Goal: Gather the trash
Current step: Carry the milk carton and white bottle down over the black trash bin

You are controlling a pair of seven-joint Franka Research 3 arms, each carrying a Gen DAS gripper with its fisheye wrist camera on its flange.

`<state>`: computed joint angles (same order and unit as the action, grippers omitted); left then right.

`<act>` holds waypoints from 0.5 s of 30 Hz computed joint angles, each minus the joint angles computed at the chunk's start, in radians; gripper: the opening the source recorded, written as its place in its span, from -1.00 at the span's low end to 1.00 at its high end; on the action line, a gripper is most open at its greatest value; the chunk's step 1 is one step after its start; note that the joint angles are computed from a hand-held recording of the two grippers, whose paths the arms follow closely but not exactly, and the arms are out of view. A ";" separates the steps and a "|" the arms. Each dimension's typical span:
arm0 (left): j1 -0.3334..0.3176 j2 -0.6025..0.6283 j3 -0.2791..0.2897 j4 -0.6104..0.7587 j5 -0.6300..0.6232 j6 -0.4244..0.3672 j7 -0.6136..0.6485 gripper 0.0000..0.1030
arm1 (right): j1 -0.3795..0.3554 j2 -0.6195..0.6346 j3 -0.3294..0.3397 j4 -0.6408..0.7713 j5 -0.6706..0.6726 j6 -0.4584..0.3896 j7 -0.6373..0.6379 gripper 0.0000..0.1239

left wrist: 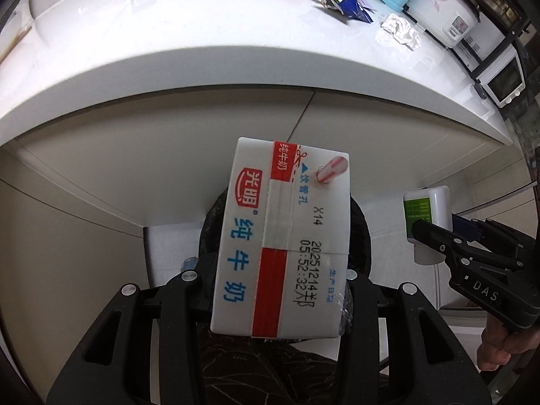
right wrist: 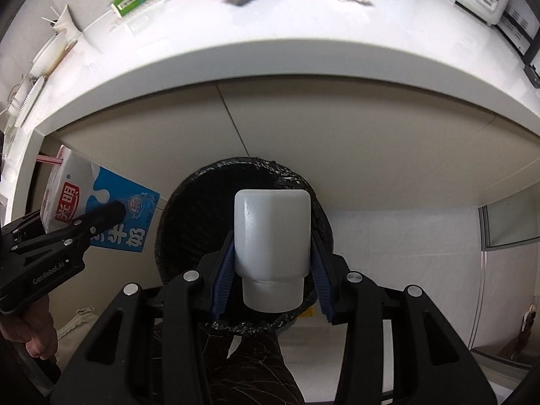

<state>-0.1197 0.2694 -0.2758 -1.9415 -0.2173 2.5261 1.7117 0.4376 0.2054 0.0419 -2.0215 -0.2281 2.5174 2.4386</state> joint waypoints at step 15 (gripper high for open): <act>-0.013 0.081 -0.010 0.041 0.069 0.011 0.001 -0.22 | -0.001 0.045 -0.014 0.028 0.037 -0.039 -0.017 -0.36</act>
